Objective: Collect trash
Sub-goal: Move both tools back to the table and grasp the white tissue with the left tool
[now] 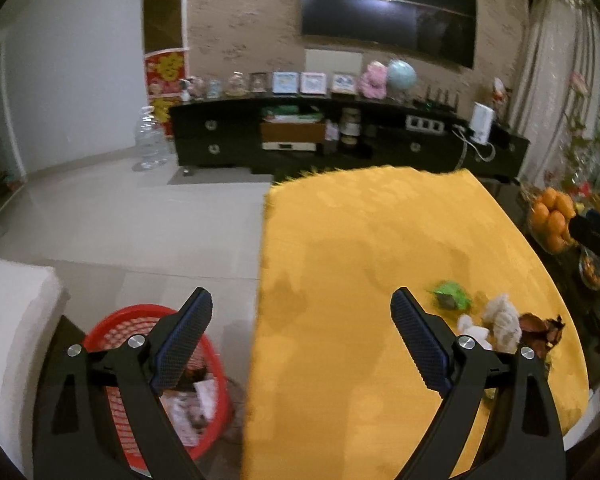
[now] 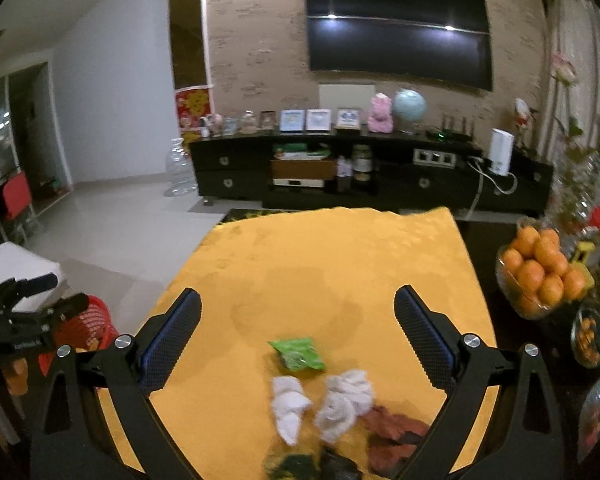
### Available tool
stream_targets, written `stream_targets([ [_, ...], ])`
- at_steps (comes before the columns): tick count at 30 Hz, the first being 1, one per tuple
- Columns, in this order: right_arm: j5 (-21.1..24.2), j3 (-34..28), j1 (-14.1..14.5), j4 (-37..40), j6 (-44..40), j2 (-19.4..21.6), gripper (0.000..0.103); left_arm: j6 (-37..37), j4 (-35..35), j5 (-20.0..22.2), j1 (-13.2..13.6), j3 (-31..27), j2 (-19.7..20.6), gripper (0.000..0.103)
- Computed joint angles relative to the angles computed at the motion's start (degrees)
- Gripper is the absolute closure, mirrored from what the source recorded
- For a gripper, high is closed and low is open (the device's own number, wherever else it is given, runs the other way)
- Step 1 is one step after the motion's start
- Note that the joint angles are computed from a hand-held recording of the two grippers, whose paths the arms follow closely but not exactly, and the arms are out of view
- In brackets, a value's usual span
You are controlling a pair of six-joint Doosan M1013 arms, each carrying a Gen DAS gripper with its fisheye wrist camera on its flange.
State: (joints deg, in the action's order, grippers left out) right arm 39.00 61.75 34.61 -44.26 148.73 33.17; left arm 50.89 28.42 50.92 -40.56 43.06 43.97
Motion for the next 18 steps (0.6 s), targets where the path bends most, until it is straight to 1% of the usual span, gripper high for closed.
stream_targets([
  [3, 0.63, 1.35, -0.47, -0.54, 2.47, -0.72, 0.009, 3.27, -2.24, 1.13, -0.57, -2.89, 1.93, 0.015],
  [6, 0.92, 3.24, -0.79, -1.64, 4.89, -1.73, 0.009, 6.31, -4.23, 3.25, -1.18, -6.93, 4.48, 0.015],
  [16, 0.93, 7.01, -2.28, -1.53, 9.45, -3.86, 0.009, 14.49, -13.25, 12.11, -2.43, -21.91, 13.68, 0.015],
  [18, 0.9, 7.5, -2.58, -1.21, 10.08, -4.16, 0.009, 16.19, -15.01, 14.51, -2.65, -26.02, 16.09, 0.015],
])
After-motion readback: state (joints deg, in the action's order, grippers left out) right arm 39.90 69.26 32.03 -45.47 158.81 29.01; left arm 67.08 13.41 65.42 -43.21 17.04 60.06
